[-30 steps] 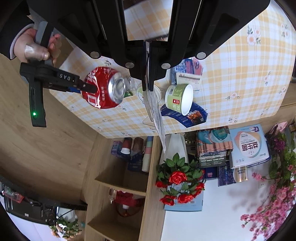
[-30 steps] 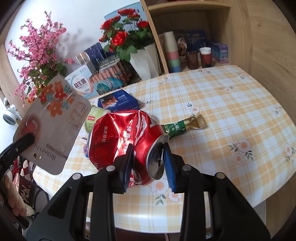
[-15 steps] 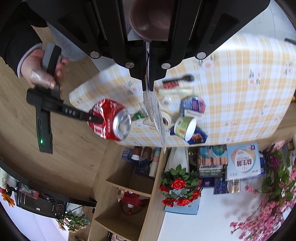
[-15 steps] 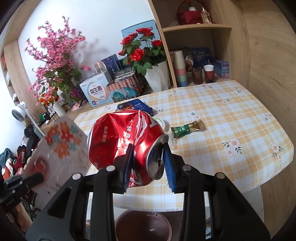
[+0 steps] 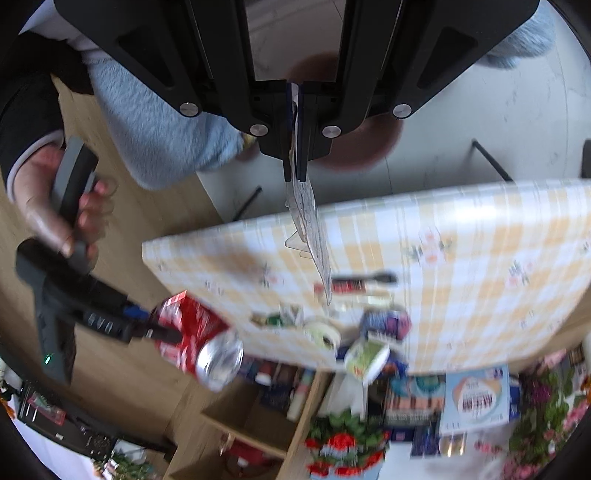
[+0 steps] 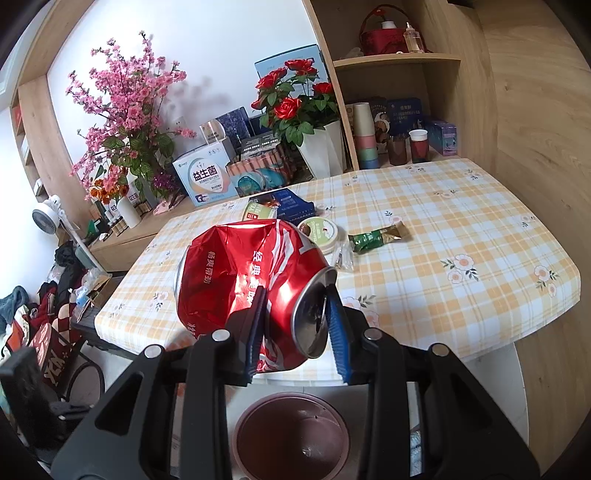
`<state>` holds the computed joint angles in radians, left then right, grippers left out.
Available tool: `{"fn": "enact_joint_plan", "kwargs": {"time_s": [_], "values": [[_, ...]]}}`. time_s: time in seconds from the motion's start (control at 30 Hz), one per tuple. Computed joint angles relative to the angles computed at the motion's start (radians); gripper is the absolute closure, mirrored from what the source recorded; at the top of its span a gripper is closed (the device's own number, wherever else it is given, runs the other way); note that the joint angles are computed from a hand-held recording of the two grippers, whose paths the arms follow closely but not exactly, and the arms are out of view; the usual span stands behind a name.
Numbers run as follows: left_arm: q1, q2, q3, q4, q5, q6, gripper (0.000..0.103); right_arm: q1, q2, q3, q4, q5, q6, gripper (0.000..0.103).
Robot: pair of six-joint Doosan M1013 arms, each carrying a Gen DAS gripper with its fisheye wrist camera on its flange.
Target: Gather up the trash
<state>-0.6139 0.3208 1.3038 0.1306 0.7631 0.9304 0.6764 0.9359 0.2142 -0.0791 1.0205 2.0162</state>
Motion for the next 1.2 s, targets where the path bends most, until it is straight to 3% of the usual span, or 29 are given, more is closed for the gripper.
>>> {"fn": "enact_joint_plan", "kwargs": {"time_s": [0.13,0.47,0.53,0.57,0.6,0.7,0.83,0.9,1.07,1.2], "values": [[0.008,0.031,-0.013,-0.090,0.036,0.077,0.101,-0.005,-0.032,0.069,0.001,-0.037,0.009,0.069],[0.025,0.120,-0.091,-0.214,0.139,0.200,0.101,-0.024,-0.023,0.080,0.030,-0.026,0.027,0.069],[0.026,0.135,-0.108,-0.222,0.160,0.215,0.090,-0.027,-0.021,0.079,0.031,-0.022,0.032,0.069],[0.025,0.139,-0.114,-0.220,0.165,0.218,0.057,-0.028,-0.017,0.074,0.032,-0.017,0.033,0.069],[0.026,0.138,-0.115,-0.225,0.155,0.223,0.038,-0.028,-0.015,0.069,0.031,-0.013,0.033,0.069],[0.031,0.121,-0.107,-0.242,0.107,0.224,0.035,-0.028,-0.007,0.055,0.031,-0.002,0.031,0.069],[0.024,0.080,-0.083,-0.117,0.023,0.094,0.018,-0.023,0.000,0.040,0.033,0.011,0.018,0.069],[0.013,0.051,-0.062,0.025,-0.015,-0.048,0.009,-0.020,0.002,0.039,0.035,0.016,0.008,0.069],[-0.007,0.000,-0.032,0.360,-0.006,-0.379,0.006,-0.014,0.010,0.031,0.053,0.044,-0.024,0.069],[-0.019,-0.028,-0.012,0.538,0.044,-0.560,0.006,-0.003,0.017,0.024,0.067,0.079,-0.065,0.069]]}}
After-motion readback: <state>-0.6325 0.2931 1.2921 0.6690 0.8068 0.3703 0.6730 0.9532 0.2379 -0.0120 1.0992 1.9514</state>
